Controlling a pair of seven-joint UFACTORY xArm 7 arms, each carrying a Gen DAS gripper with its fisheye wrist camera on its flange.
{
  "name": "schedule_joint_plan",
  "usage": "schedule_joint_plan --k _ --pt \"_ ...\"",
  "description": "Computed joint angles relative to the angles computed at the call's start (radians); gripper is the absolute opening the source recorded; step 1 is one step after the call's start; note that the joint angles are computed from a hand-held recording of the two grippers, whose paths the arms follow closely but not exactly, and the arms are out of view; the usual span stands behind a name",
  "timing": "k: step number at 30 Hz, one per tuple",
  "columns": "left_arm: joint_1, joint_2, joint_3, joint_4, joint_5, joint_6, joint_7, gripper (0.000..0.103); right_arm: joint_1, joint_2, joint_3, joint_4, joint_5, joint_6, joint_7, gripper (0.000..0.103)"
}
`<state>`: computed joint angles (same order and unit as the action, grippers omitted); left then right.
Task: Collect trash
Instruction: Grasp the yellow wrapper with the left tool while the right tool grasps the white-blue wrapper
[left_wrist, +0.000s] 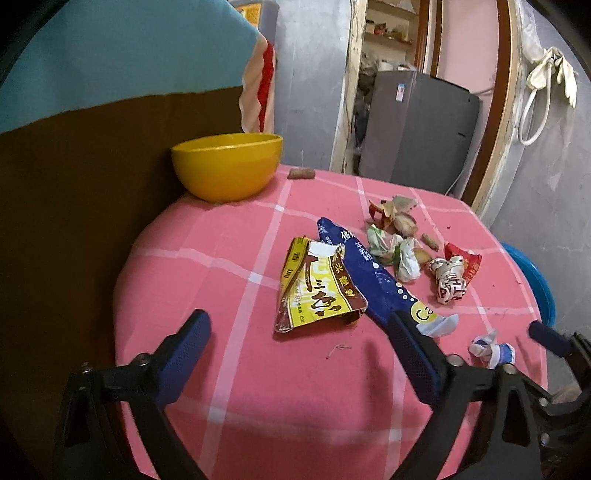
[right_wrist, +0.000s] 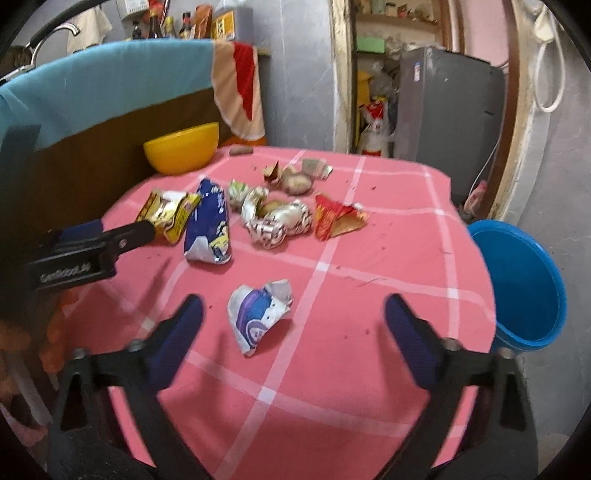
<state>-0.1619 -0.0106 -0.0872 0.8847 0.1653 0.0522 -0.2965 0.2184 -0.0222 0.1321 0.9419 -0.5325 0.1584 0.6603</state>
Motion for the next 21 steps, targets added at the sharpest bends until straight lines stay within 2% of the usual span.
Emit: schedule_joint_plan --k 4,7,11,14,16,18,21 --pt "-0.008 0.024 -0.004 0.029 -0.143 0.024 0.128 0.08 0.022 0.023 0.0 0.013 0.226 0.032 -0.208 0.08" --pt "-0.007 0.045 -0.013 0.057 -0.231 0.042 0.213 0.072 0.031 0.029 0.0 0.017 0.311 0.041 -0.288 0.074" --pt "-0.006 0.069 -0.026 0.091 -0.318 0.074 0.294 0.061 0.038 0.028 -0.002 0.017 0.335 0.042 -0.318 0.069" --pt "-0.011 0.079 -0.023 0.105 -0.314 0.095 0.299 0.052 0.042 0.03 -0.001 0.019 0.351 0.039 -0.341 0.06" --pt "-0.018 0.081 -0.015 0.105 -0.282 0.091 0.274 0.052 0.044 0.028 0.0 0.015 0.37 0.036 -0.36 0.054" --pt "-0.016 0.079 -0.02 0.101 -0.297 0.083 0.284 0.051 0.046 0.026 0.001 0.011 0.407 0.032 -0.393 0.04" --pt "-0.009 0.075 -0.03 0.095 -0.35 0.078 0.321 0.051 0.048 0.027 0.002 0.009 0.452 0.027 -0.43 0.032"
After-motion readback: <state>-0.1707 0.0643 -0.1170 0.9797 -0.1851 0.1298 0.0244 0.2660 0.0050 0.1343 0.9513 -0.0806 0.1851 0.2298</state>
